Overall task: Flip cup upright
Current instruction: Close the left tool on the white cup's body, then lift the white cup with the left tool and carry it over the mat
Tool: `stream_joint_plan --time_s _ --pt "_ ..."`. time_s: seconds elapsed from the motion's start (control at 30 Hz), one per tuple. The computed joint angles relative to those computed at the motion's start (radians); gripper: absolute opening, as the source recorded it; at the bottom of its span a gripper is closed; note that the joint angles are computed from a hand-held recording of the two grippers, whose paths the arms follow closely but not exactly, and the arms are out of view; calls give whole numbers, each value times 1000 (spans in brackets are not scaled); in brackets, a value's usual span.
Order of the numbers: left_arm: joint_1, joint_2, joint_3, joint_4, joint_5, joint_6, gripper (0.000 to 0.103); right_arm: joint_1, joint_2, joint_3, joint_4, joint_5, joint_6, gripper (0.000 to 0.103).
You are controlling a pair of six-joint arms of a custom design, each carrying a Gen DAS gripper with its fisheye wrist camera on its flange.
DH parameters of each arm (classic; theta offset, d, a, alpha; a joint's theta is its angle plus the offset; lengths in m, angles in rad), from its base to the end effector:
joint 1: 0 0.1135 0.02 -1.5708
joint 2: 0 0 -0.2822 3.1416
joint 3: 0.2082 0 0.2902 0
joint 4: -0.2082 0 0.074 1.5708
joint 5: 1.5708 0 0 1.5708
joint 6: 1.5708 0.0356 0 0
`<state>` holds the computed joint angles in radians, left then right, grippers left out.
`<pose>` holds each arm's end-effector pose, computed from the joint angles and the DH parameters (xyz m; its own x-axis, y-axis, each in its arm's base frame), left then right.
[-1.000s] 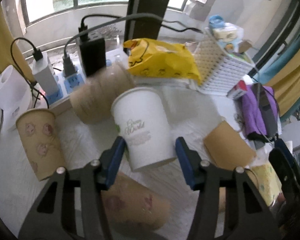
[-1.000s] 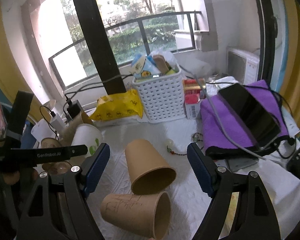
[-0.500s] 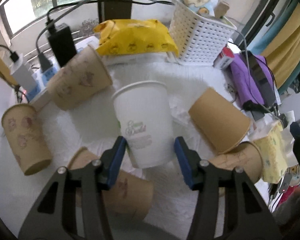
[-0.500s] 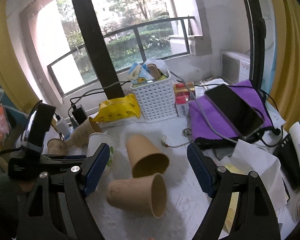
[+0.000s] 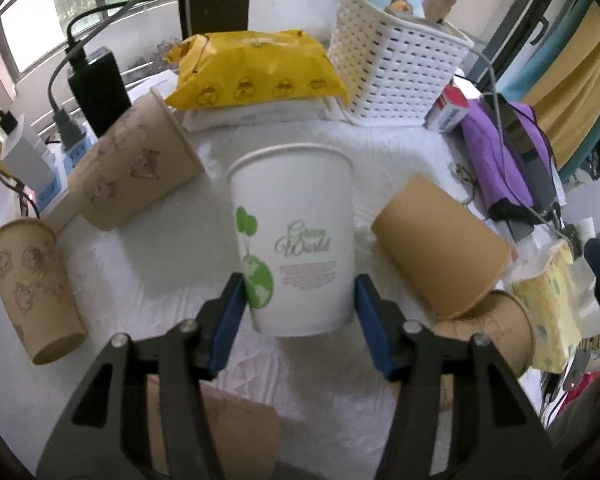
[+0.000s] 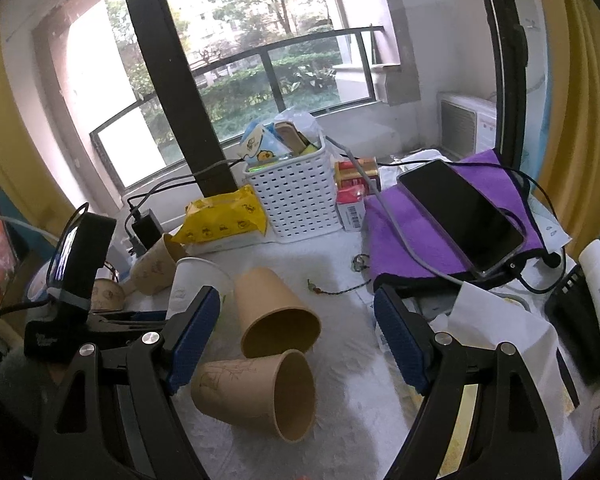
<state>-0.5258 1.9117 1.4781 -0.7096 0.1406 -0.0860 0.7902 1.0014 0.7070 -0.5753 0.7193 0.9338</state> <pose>0.3802 -0.2264 0.2152 -0.8311 0.3840 -0.4022 0.4776 0.8634 -0.1627 0.1729 0.1412 0.2492 -0.5091 0.3454 -0.7884 0.2923 0.9309 0.2191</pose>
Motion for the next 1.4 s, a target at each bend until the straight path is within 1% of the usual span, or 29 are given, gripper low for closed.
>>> stream_joint_plan --time_s 0.17,0.33,0.4,0.53,0.63,0.67,0.83,0.97,1.13,1.23,1.3,1.4 --pt "3 -98 -66 16 32 11 56 65 9 40 -68 58 50 82" --pt "6 -254 -168 46 51 34 56 159 32 98 -168 138 141 82" --pt "14 -329 -223 59 75 51 56 201 58 126 -209 165 185 82" --pt "34 -458 -317 61 93 73 56 272 115 177 -265 203 261 82" --pt "76 -548 -387 41 153 118 56 334 169 229 -319 231 321 82" --pt "86 -579 -413 36 156 132 56 354 191 246 -330 238 336 82" --pt "151 -733 -536 13 198 184 56 423 286 308 -362 234 398 82" --pt "243 -851 -630 -18 276 239 56 479 357 362 -382 230 431 82" --pt "376 -994 -730 -46 343 316 56 551 454 445 -416 224 477 82" --pt "475 -1047 -769 -119 419 385 56 592 529 510 -435 223 498 82" --pt "561 -1093 -794 -173 470 456 56 611 569 542 -437 221 508 82" --pt "717 -1152 -830 -250 555 597 56 651 630 588 -430 220 524 82"
